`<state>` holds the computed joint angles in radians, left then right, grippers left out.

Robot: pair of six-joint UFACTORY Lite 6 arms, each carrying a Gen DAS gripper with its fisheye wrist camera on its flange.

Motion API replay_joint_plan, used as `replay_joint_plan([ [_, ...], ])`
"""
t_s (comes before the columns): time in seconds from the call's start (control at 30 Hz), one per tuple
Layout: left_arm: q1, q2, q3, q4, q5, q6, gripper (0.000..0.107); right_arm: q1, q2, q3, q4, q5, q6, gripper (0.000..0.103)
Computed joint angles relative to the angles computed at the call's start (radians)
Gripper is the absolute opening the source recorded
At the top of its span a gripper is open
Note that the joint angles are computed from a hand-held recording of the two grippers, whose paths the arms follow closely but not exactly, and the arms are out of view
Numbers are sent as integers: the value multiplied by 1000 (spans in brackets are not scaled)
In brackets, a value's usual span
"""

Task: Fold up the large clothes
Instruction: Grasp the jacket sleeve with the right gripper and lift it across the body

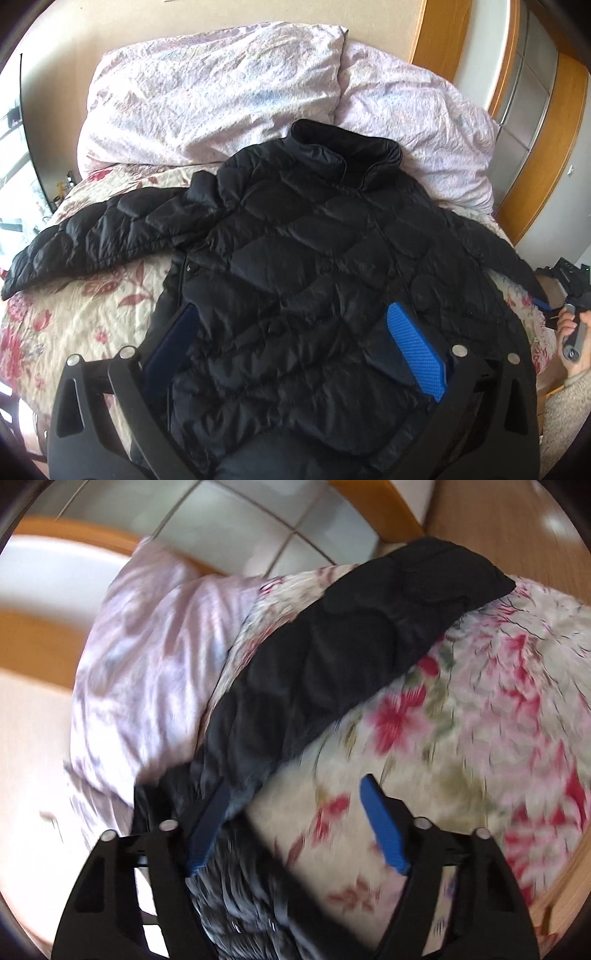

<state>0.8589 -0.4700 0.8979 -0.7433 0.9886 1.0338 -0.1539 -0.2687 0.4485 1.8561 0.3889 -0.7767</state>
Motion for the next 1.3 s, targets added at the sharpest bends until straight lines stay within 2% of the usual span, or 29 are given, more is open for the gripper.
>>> replay_joint_plan([
  [0.07, -48, 51, 35, 21, -18, -13, 101, -68, 76, 10, 82, 57, -71, 60],
  [0.23, -88, 132, 78, 1, -4, 2, 101, -200, 208, 29, 189, 138, -182, 57],
  [0.3, -99, 164, 88, -5, -5, -5, 101, -225, 248, 41, 253, 152, -250, 54],
  [0.4, -105, 171, 55, -54, -58, 27, 101, -239, 280, 69, 302, 136, -310, 47],
  [0.43, -105, 168, 42, -73, -75, 47, 101, -238, 286, 79, 314, 115, -329, 41],
  [0.47, -104, 168, 33, -84, -90, 63, 101, -234, 291, 91, 324, 84, -343, 34],
  [0.53, -122, 164, 19, -77, -137, 80, 101, -208, 292, 121, 344, -2, -369, 26],
  [0.6, -128, 181, 29, -67, -142, 99, 101, -156, 278, 159, 358, -122, -402, 19],
  [0.63, -124, 196, 42, -61, -129, 103, 101, -111, 260, 190, 353, -219, -415, 15],
  [0.73, -112, 257, 89, -49, -81, 97, 101, 43, 246, 295, 176, -512, -281, 11],
  [0.83, -80, 297, 111, -62, -39, 100, 101, 216, 255, 423, 187, -803, -358, 10],
  [0.9, -57, 304, 109, -82, -31, 110, 101, 330, 265, 515, 145, -955, -388, 9],
  [0.97, -39, 298, 102, -105, -42, 126, 101, 439, 272, 594, 96, -1060, -411, 9],
  [1.1, 5, 272, 86, -176, -60, 198, 101, 641, 280, 715, -37, -1127, -435, 9],
  [1.3, 74, 275, 110, -238, -45, 225, 101, 915, 411, 922, -179, -1031, -501, 9],
])
